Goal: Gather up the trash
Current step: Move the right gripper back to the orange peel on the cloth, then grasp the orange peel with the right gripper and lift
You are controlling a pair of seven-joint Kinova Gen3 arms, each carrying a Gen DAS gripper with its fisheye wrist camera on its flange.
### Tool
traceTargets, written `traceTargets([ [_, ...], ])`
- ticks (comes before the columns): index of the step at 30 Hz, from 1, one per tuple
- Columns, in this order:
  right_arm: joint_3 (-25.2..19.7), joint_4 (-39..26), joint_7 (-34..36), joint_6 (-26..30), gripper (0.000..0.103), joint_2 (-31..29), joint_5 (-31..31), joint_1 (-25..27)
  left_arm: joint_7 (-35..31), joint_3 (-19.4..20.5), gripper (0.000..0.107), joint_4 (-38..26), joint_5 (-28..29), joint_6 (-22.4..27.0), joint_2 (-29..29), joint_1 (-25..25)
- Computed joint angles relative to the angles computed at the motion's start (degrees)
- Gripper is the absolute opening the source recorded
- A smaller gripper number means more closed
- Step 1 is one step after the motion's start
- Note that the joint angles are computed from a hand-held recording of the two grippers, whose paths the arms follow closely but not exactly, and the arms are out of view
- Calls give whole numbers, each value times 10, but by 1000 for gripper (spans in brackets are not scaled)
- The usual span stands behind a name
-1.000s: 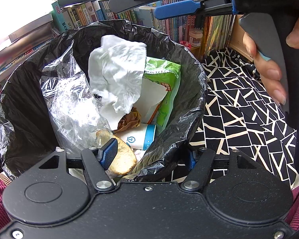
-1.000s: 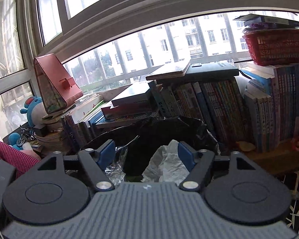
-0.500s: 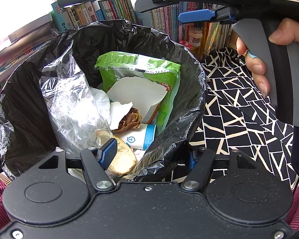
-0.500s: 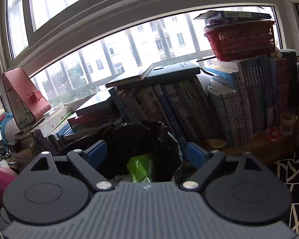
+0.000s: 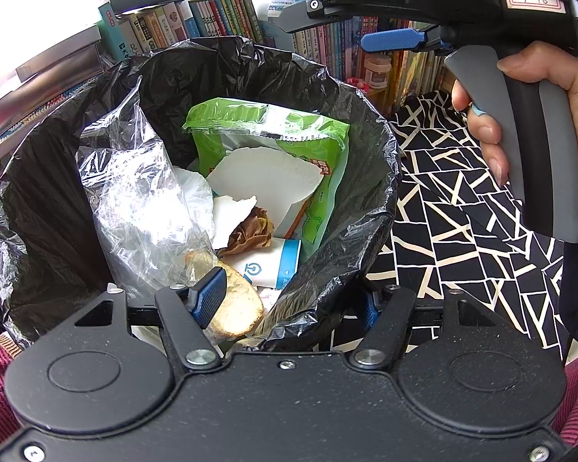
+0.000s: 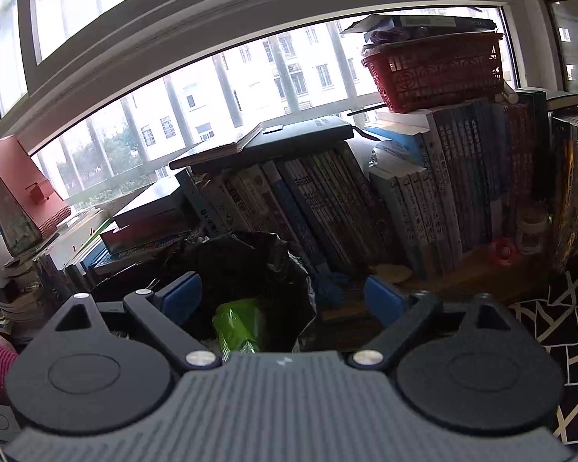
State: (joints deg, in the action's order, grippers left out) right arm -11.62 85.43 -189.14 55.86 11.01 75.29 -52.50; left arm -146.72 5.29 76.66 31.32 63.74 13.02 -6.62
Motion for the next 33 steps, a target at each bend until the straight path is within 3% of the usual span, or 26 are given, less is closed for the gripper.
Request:
traceTargets([
  [16,27,-2,-45,94,97,28,-40,14,2,1,65,-3,0,3,2,-1],
  [22,42,8,-72,111,97,42,-91,37,0,0,66,0,1,0,0,-1],
  [27,54,0,-47,122,97,68,-144,54,2,-1,67,2,0,-2,-2,1],
  [33,69,6,-34,98,97,90,-202,70,1,-1,68,5,-1,-7,-3,2],
])
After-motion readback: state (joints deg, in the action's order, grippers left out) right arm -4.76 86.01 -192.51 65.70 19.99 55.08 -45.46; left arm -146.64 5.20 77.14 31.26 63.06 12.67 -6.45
